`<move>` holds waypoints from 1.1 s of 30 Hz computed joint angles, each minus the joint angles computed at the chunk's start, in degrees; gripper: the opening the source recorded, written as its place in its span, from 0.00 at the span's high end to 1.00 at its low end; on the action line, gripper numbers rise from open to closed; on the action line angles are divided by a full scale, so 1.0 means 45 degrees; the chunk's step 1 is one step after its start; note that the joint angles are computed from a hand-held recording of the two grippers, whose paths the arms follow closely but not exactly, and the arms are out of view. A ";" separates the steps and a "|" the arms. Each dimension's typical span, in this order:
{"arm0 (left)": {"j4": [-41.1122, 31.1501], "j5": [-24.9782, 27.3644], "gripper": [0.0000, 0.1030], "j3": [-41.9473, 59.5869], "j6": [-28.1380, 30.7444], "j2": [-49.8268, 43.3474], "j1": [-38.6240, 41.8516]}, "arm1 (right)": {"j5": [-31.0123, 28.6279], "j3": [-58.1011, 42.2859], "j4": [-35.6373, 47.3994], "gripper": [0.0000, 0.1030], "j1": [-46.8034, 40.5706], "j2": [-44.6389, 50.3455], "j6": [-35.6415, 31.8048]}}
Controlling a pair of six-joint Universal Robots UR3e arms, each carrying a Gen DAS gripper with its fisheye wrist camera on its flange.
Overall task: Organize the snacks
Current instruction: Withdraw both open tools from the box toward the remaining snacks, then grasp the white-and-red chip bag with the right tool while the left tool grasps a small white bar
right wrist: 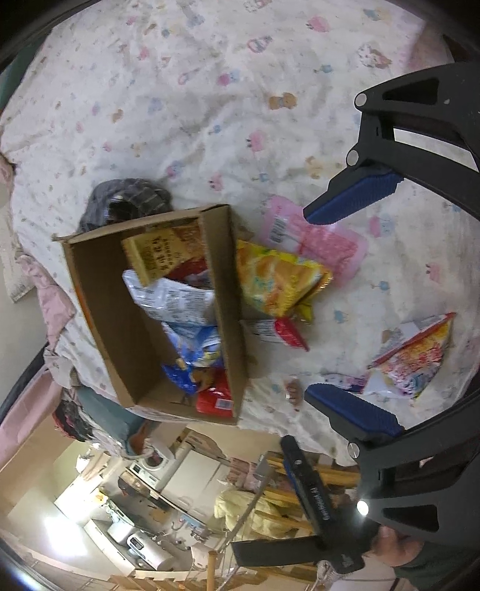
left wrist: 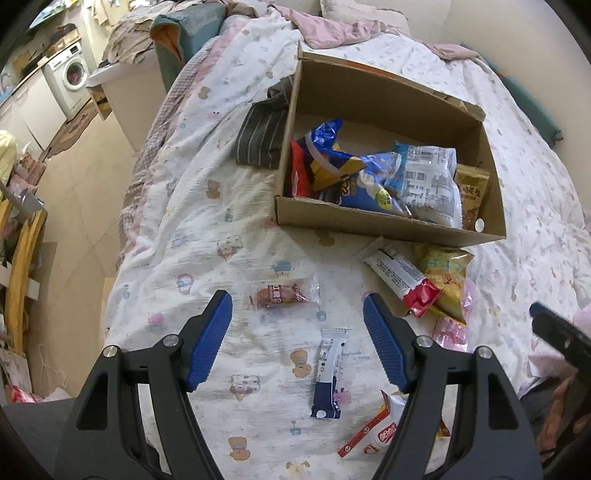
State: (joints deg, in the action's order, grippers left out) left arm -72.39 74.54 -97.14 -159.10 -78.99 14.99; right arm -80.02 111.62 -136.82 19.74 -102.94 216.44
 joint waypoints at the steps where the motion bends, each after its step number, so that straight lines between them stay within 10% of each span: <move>1: -0.0148 -0.0051 0.20 0.0059 -0.0042 -0.0030 0.0064 | 0.0152 0.0122 -0.0012 0.12 -0.0038 -0.0065 0.0024; 15: -0.0442 0.0016 0.18 0.0223 -0.0401 -0.0353 0.0669 | 0.4345 -0.2708 0.1095 0.01 0.1296 0.4549 -0.1394; 21: -0.0446 0.0250 0.18 0.0137 -0.0540 -0.0618 0.1041 | 0.2122 -0.6715 0.4072 0.01 0.3500 0.7897 -0.2018; 27: -0.0281 0.0415 0.18 -0.0130 -0.0609 -0.0629 0.0885 | 0.2782 -0.5555 0.2734 0.28 0.3046 0.7476 -0.1604; 33: -0.0260 0.0484 0.18 -0.0259 -0.0572 -0.0766 0.0365 | 0.2010 -0.3909 0.1210 0.33 0.2231 0.5853 -0.0864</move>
State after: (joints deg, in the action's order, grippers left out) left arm -73.56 76.71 -98.30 -161.67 -82.44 16.63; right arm -70.98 94.03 -131.38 29.78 -76.60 212.55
